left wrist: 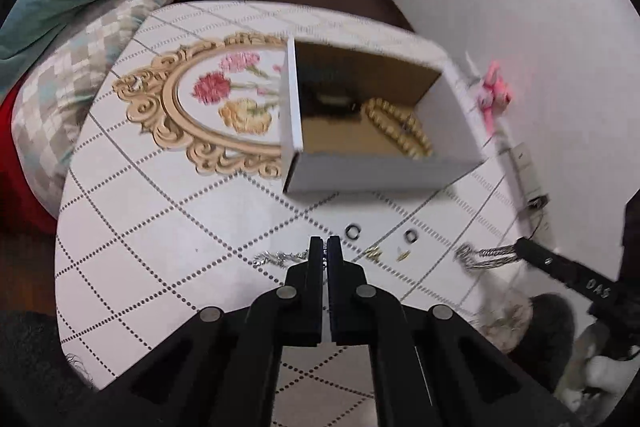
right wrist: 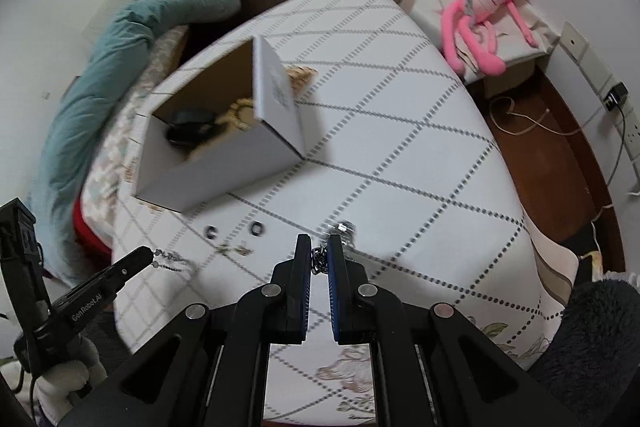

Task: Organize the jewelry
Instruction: 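Lift both silver chains and carry them toward the white box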

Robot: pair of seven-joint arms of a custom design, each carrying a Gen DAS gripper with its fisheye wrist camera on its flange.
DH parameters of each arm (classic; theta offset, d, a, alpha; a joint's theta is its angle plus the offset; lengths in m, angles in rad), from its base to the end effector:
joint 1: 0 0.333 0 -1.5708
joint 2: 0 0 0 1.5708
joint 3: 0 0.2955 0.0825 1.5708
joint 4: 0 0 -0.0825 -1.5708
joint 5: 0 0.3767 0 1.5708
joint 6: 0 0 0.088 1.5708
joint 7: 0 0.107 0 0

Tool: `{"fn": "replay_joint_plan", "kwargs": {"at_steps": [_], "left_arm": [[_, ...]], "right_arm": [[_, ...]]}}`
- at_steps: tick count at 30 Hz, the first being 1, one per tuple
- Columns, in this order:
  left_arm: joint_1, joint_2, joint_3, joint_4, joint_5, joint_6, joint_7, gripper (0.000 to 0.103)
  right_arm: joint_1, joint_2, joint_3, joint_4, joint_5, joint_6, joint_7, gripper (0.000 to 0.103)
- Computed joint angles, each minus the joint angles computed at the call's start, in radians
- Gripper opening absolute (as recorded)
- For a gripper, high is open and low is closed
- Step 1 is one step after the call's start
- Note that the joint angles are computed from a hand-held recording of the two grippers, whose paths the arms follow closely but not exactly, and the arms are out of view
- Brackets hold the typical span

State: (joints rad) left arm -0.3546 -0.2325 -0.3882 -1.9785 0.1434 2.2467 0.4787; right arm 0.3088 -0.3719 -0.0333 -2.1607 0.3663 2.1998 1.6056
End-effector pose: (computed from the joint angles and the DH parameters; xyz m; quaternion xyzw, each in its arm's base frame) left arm 0.3816 -0.3691 0.5943 -0.7698 0.5827 -0.2492 0.0762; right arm 0.4581 0.1405 0.5767 -0.7105 0.6524 0.0212 0.2629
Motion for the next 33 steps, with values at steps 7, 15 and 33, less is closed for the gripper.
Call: {"fn": "replay_joint_plan", "kwargs": {"at_steps": [7, 15, 33], "left_arm": [[0.022, -0.015, 0.013, 0.080, 0.002, 0.044, 0.040, 0.000], [0.040, 0.041, 0.016, 0.218, 0.052, 0.039, 0.096, 0.003], [-0.006, 0.102, 0.015, -0.009, -0.022, -0.030, 0.047, 0.054]], "right_arm": [[0.031, 0.018, -0.011, 0.099, 0.089, -0.022, -0.051, 0.008], [0.045, 0.102, 0.014, 0.290, 0.138, -0.028, -0.111, 0.008], [0.018, 0.050, 0.042, 0.050, 0.020, -0.004, -0.016, 0.008]]}}
